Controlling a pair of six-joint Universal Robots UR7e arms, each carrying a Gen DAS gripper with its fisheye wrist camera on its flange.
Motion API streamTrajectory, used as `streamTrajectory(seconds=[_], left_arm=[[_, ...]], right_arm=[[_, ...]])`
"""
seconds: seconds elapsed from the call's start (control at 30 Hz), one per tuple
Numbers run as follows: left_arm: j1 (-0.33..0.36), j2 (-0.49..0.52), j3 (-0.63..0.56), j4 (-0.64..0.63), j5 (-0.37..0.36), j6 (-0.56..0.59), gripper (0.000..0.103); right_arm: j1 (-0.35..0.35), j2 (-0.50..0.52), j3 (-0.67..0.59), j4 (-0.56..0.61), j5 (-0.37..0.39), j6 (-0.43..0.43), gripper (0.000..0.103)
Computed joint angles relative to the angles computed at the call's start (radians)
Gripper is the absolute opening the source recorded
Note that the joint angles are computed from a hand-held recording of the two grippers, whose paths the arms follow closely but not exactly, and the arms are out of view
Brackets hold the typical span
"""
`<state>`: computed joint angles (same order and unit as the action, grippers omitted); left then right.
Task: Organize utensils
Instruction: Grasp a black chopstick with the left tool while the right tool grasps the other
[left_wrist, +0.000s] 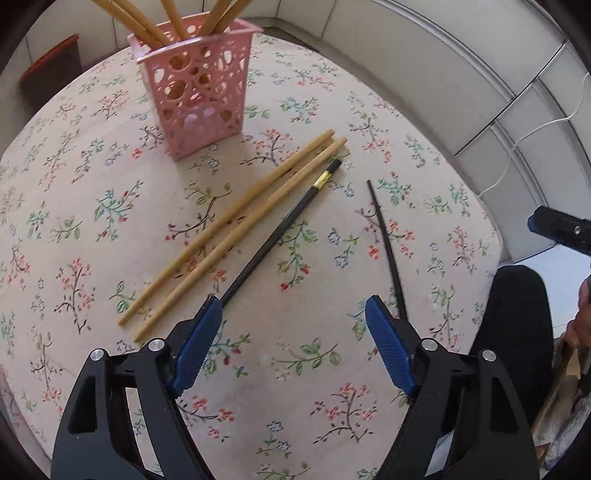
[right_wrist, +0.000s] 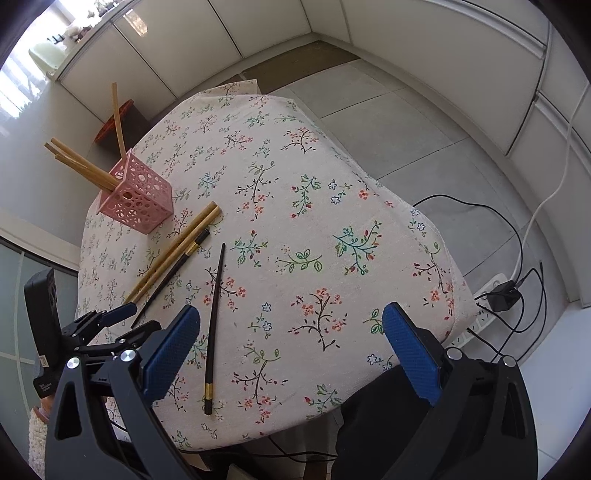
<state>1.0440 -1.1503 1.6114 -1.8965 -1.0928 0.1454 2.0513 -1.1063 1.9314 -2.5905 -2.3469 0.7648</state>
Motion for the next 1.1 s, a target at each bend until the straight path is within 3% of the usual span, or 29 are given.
streamTrajectory(seconds=[0.13, 0.23, 0.37, 0.43, 0.5, 0.7, 0.8, 0.93, 0.97, 1.03, 1.07, 1.1], left_arm=[[0.004, 0.003, 0.018, -0.023, 0.072, 0.015, 0.061], [0.018, 0.017, 0.023, -0.103, 0.059, 0.086, 0.052], [0.002, 0.023, 0.05, -0.148, 0.128, 0.143, 0.04], [-0.004, 0.016, 0.064, -0.156, 0.144, 0.164, 0.031], [-0.007, 0.007, 0.07, -0.144, 0.145, 0.176, 0.011], [-0.047, -0.064, 0.17, -0.16, 0.169, 0.237, 0.004], [-0.067, -0.121, 0.209, -0.169, 0.148, 0.253, 0.004], [-0.09, -0.212, 0.243, -0.198, 0.107, 0.236, 0.004], [-0.098, -0.233, 0.251, -0.209, 0.105, 0.221, 0.004], [-0.108, -0.271, 0.262, -0.236, 0.096, 0.188, 0.004], [-0.12, -0.272, 0.274, -0.265, 0.096, 0.167, 0.004], [-0.127, -0.286, 0.28, -0.282, 0.096, 0.154, 0.004]], right_arm=[[0.003, 0.014, -0.009, 0.01, 0.001, -0.002, 0.096], [0.003, 0.023, -0.017, 0.026, 0.004, 0.001, 0.096], [0.004, 0.048, -0.041, 0.052, -0.006, 0.013, 0.096], [0.002, 0.062, -0.055, 0.064, -0.003, 0.019, 0.096], [-0.001, 0.082, -0.074, 0.076, -0.005, 0.02, 0.096], [-0.032, 0.171, -0.172, 0.136, -0.007, 0.034, 0.096], [-0.049, 0.22, -0.235, 0.174, 0.001, 0.042, 0.096], [-0.059, 0.297, -0.339, 0.28, -0.056, 0.047, 0.095], [-0.067, 0.312, -0.36, 0.311, -0.052, 0.054, 0.092], [-0.086, 0.329, -0.383, 0.352, -0.022, 0.085, 0.071], [-0.081, 0.342, -0.392, 0.355, -0.047, 0.098, 0.072], [-0.075, 0.356, -0.401, 0.349, -0.065, 0.086, 0.067]])
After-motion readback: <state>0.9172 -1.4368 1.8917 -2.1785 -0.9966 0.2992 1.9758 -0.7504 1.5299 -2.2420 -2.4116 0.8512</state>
